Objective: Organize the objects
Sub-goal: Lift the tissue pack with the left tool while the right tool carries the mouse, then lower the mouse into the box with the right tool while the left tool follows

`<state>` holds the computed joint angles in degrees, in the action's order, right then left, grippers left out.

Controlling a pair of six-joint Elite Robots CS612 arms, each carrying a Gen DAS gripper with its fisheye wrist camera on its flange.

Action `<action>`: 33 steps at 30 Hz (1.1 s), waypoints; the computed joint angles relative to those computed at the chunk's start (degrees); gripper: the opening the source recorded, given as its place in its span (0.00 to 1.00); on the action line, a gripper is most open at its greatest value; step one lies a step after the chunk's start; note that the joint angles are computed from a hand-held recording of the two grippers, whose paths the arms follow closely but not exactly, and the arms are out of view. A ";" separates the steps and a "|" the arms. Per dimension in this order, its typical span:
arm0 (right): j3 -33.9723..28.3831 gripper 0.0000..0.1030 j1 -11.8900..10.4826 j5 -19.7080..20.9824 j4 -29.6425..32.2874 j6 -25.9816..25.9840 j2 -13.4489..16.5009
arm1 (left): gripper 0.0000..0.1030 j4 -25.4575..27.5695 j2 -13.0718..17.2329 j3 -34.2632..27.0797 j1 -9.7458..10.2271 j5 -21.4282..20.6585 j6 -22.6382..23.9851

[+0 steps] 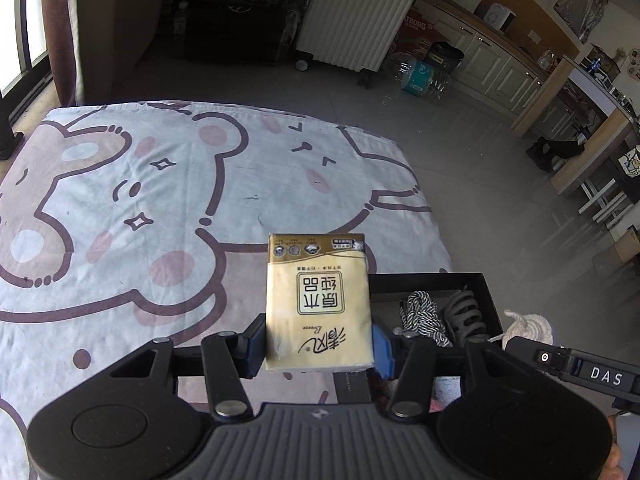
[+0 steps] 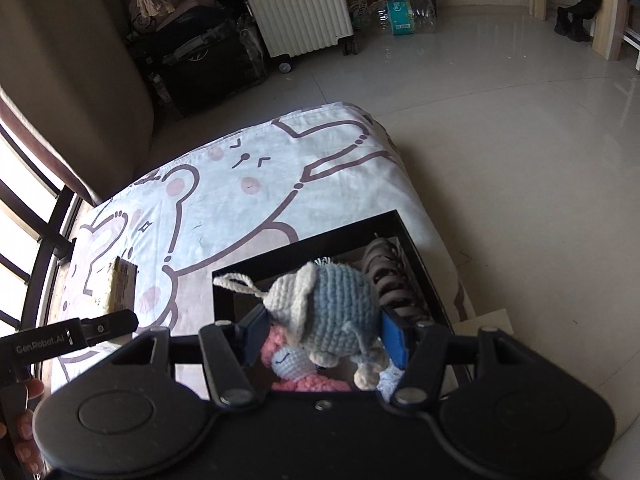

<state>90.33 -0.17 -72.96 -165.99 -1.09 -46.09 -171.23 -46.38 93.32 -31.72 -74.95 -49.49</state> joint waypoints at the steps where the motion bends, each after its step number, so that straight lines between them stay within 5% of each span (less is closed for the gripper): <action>1: 0.05 0.58 -0.15 -0.21 0.07 0.19 0.01 | 0.51 -0.17 0.22 -0.30 -0.08 -0.28 0.20; 11: -0.34 0.58 -1.37 -1.10 3.02 1.12 0.63 | 0.51 -1.03 2.32 -2.98 -0.54 -2.93 2.07; 25: -2.66 0.59 -0.97 4.84 10.51 -0.61 1.93 | 0.51 -2.66 4.73 -5.66 -0.28 -5.89 1.89; 33: -3.81 0.66 -0.44 1.85 12.91 -1.06 2.82 | 0.51 -2.02 5.82 -6.89 0.23 -7.38 0.58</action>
<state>86.52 -0.61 -71.11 -153.08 -2.16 -43.27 -173.25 -40.56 86.43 -31.48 -82.33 -48.91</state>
